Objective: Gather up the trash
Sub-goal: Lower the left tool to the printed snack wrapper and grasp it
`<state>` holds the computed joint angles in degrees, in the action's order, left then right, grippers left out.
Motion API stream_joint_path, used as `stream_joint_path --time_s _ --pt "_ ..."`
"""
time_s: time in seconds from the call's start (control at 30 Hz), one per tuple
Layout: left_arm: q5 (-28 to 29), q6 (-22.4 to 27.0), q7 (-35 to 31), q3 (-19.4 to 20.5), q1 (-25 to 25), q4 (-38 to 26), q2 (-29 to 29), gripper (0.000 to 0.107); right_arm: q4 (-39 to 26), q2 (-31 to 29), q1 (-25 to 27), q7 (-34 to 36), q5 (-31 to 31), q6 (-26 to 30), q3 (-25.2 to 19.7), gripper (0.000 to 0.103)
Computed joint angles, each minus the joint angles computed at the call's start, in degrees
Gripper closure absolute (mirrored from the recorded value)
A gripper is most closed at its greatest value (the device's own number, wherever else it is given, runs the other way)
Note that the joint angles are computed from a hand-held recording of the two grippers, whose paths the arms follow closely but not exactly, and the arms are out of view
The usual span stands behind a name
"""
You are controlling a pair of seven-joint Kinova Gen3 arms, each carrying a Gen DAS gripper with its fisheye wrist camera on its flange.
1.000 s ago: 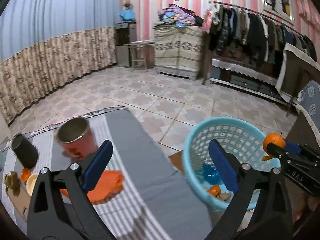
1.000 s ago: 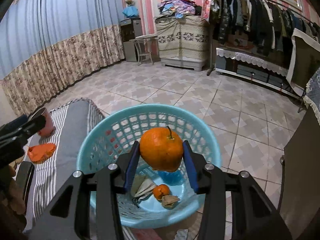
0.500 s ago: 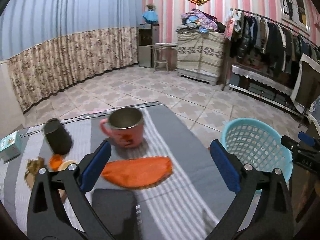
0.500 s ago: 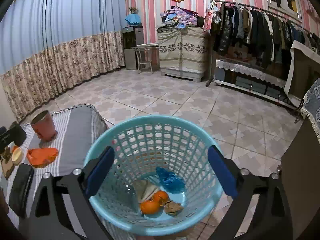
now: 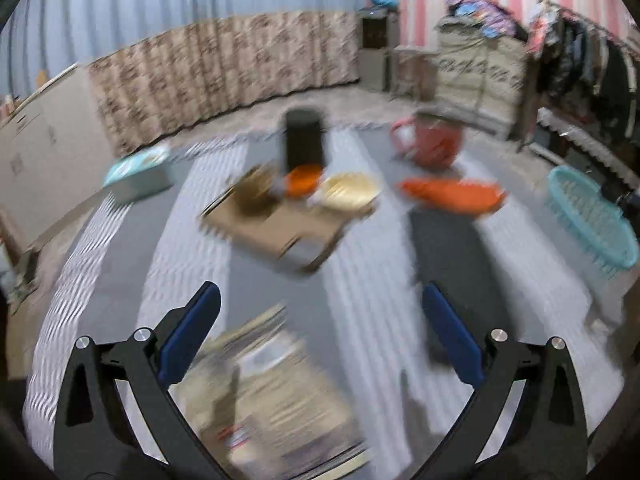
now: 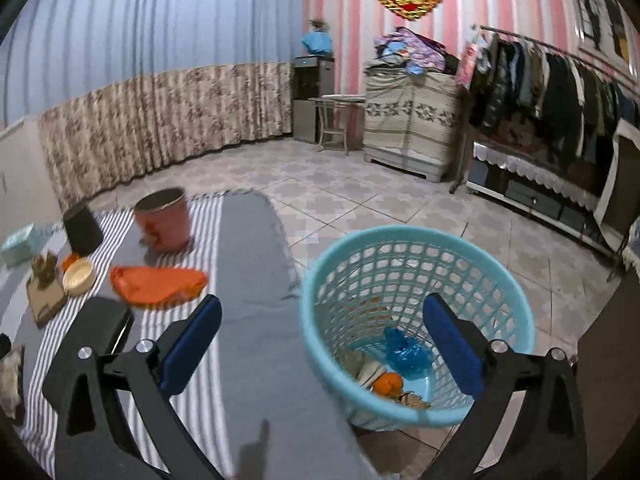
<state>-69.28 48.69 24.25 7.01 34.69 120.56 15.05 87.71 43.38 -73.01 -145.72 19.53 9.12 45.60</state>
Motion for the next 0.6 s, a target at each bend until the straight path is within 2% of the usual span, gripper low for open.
stream_joint_path --time_s 0.17,0.3,0.4,0.5,0.6 --pt "4.37 -5.17 2.61 -0.32 -2.44 6.19 -2.12 0.01 -0.95 -0.39 0.16 1.85 1.58 2.28 -3.67 0.005" --pt "5.78 -7.84 3.37 -0.52 -3.26 7.65 -2.57 0.014 -2.08 -0.75 1.03 1.83 4.6 4.67 -6.91 0.005" --pt "5.12 -9.73 4.01 -0.67 -3.41 8.16 -2.67 0.024 -2.45 -0.93 0.9 0.44 6.92 5.67 -7.77 0.005" --pt "4.86 -7.9 3.56 -0.24 -1.74 7.16 -1.22 0.034 -2.77 -1.73 2.72 -0.29 8.57 6.26 -10.54 0.005" --pt "3.85 -7.89 3.3 -0.59 -1.32 6.85 -0.96 0.059 -3.65 -2.72 5.98 -0.1 9.65 7.46 -14.97 0.005"
